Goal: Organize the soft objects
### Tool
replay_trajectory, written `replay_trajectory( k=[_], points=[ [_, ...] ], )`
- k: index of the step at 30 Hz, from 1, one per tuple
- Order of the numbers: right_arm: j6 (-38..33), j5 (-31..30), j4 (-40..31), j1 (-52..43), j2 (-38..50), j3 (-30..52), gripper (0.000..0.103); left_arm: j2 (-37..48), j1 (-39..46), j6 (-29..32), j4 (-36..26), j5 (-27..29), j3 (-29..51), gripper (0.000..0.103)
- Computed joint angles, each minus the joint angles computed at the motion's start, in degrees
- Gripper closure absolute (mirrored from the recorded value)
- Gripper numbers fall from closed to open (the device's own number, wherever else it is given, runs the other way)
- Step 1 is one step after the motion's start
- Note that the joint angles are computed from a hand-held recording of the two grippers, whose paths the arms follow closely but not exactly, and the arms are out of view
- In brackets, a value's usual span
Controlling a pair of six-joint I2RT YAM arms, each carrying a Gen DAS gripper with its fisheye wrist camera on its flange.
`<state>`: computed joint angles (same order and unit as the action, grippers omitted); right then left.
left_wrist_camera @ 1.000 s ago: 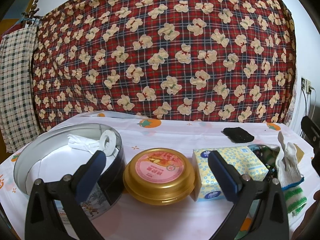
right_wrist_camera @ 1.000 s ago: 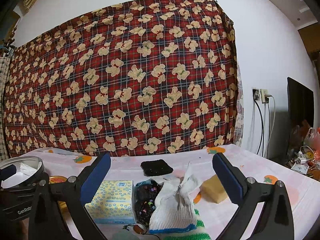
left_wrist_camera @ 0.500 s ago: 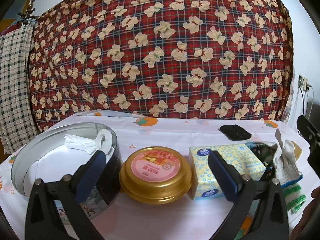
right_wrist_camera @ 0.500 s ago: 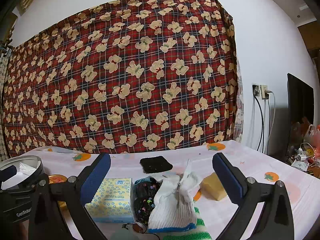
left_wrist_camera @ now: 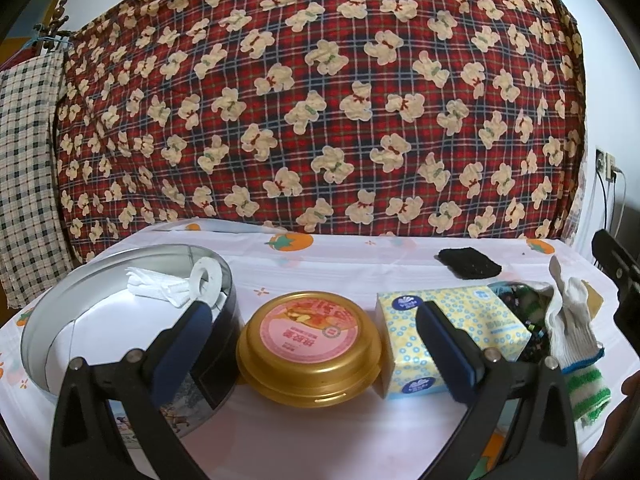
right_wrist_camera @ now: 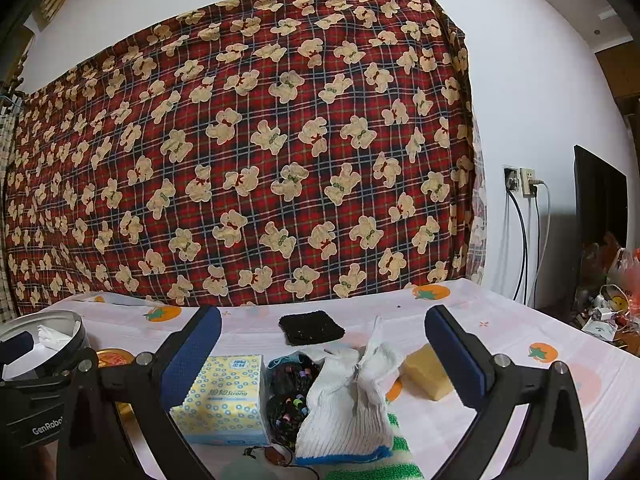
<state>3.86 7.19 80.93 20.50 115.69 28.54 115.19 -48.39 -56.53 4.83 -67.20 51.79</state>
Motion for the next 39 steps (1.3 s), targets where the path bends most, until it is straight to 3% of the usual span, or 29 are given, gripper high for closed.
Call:
replay_trajectory(
  k=[17,22,29,39],
  points=[
    [0.9,0.93,3.09,-0.57,0.17,-1.14,0.0,0.29,-0.49,1.07,1.27,0.08,-0.52,0.0],
    [5.29,-1.02,6.8,-3.59,0.4,-3.26,0.0,0.8,-1.31,5.91,8.09,2.44,-1.59,0.0],
    [5.04,-4.24,-0.27,-9.93,-5.48,-4.13,0.001,2.57,-2.09,13.91,10.46,5.96,4.1,0.0],
    [2.5,-8.49,-3.98,-17.13,-7.95,-4.4,0.001,5.75,-2.29,18.48,8.84,9.63,11.95,0.0]
  ],
)
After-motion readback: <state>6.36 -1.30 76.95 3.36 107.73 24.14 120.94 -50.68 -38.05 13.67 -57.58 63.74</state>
